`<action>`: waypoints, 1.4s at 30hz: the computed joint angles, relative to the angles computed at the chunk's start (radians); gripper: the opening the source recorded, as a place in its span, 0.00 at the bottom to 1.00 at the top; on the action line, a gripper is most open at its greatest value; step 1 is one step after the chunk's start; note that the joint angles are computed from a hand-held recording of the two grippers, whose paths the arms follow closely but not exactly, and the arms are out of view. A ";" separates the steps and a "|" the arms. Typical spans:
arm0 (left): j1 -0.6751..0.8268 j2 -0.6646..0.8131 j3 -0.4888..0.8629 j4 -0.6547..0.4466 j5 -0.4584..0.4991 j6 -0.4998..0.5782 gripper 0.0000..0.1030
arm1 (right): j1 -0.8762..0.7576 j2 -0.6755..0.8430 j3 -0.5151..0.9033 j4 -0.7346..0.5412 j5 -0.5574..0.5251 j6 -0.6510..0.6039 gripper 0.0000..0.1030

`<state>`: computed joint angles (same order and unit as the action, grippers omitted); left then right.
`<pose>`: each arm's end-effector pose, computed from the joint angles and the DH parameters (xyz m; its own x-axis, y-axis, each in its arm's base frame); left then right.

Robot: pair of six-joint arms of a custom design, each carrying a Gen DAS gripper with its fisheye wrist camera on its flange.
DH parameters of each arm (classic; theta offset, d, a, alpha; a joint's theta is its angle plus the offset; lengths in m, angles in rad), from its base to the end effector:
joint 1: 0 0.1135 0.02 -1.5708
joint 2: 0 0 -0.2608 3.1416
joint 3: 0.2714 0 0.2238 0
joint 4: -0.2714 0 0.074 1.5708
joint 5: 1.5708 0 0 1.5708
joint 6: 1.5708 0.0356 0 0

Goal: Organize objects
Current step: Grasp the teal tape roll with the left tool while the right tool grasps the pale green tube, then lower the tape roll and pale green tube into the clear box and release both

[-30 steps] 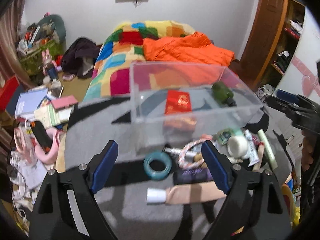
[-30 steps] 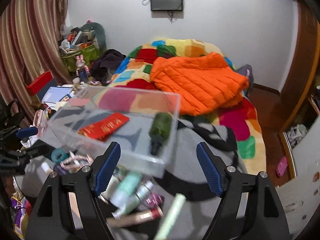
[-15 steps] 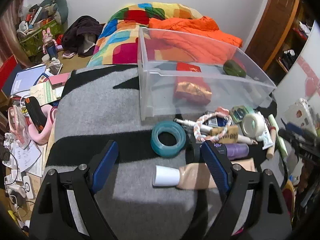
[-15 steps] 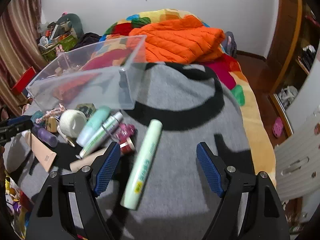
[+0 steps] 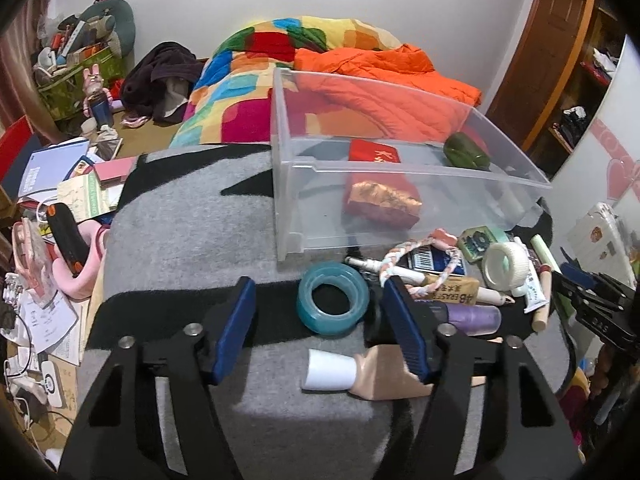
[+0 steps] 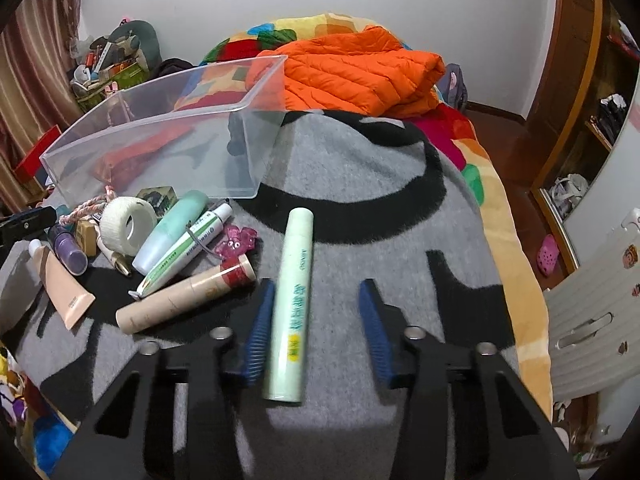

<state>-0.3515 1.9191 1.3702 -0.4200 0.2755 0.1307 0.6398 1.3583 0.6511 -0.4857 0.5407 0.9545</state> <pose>0.3586 -0.1418 0.2081 -0.7052 0.3922 -0.5906 0.5727 0.8062 -0.1485 0.1766 0.1086 0.1768 -0.7243 0.3330 -0.6037 0.4006 0.9159 0.0246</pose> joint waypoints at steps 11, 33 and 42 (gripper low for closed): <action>0.035 -0.042 -0.031 -0.029 0.009 0.034 0.58 | 0.008 -0.025 -0.025 0.010 0.018 0.009 0.14; -0.009 0.013 0.027 -0.038 -0.018 0.050 0.37 | 0.024 -0.102 -0.007 -0.055 0.067 0.036 0.14; 0.001 -0.093 0.019 -0.017 0.039 0.010 0.37 | 0.063 -0.153 0.102 -0.132 0.160 -0.004 0.14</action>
<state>-0.3500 1.8265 1.3896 -0.4367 0.3148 0.1409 0.7025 1.2055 0.7531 -0.6176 0.7010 0.9505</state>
